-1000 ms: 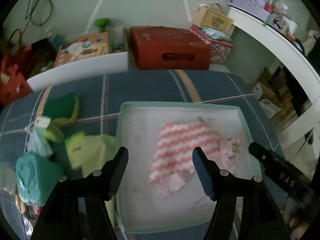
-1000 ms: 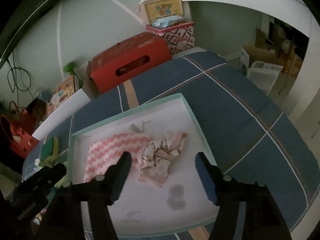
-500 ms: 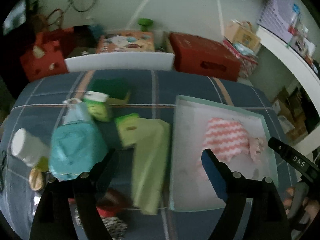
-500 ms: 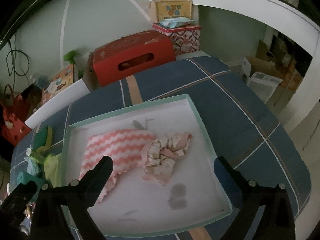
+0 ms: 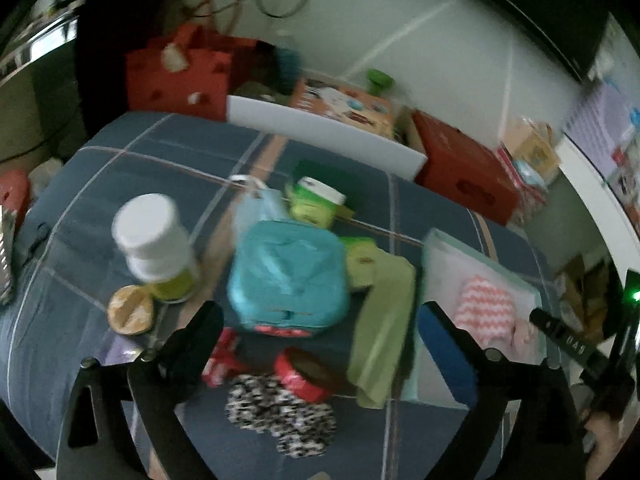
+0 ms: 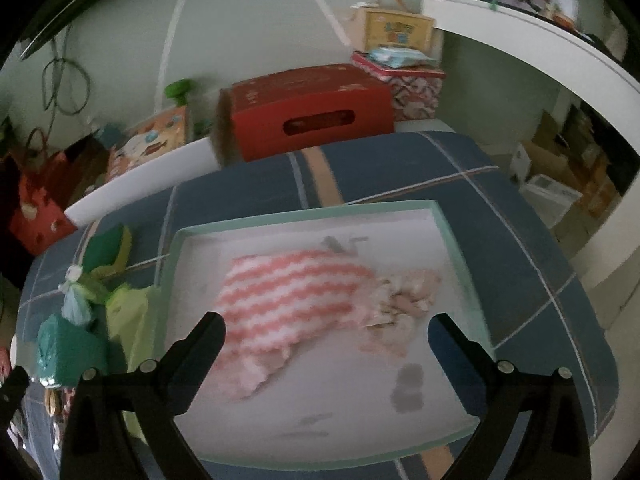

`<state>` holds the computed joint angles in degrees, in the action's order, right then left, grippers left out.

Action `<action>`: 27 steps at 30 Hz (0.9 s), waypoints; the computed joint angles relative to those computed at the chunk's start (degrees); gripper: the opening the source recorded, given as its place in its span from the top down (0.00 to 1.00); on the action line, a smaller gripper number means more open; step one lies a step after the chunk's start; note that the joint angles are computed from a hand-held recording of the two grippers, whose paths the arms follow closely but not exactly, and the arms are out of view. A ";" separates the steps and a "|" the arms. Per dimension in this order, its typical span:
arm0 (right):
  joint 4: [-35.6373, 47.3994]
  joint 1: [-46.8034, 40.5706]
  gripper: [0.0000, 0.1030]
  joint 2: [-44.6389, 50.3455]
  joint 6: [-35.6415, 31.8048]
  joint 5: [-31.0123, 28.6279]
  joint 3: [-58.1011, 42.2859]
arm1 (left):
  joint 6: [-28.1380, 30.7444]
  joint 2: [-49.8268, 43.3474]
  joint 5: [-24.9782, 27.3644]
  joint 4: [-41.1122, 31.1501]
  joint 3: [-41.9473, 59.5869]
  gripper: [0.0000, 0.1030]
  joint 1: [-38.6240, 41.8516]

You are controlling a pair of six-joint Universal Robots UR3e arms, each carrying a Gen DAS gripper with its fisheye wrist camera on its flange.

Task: Organize soft objects
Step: 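Open both tools over the tray and withdraw them toward the pile, then move the left tool toward the purple baby-wipes pack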

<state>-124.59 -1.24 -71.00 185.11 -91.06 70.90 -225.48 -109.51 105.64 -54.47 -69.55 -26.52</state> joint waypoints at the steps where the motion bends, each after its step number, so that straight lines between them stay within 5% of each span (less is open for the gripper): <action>1: 0.06 0.66 0.00 0.39 -0.05 0.28 -0.34 | -0.44 0.91 0.39 -0.18 -0.99 0.05 0.23; 14: 3.44 7.90 0.00 3.56 0.21 4.36 -4.02 | -5.29 21.49 4.08 -3.78 -22.46 0.05 9.62; 27: 5.28 15.55 0.00 6.01 -2.60 8.14 -7.19 | -4.94 29.90 -1.82 -4.65 -33.78 0.05 16.53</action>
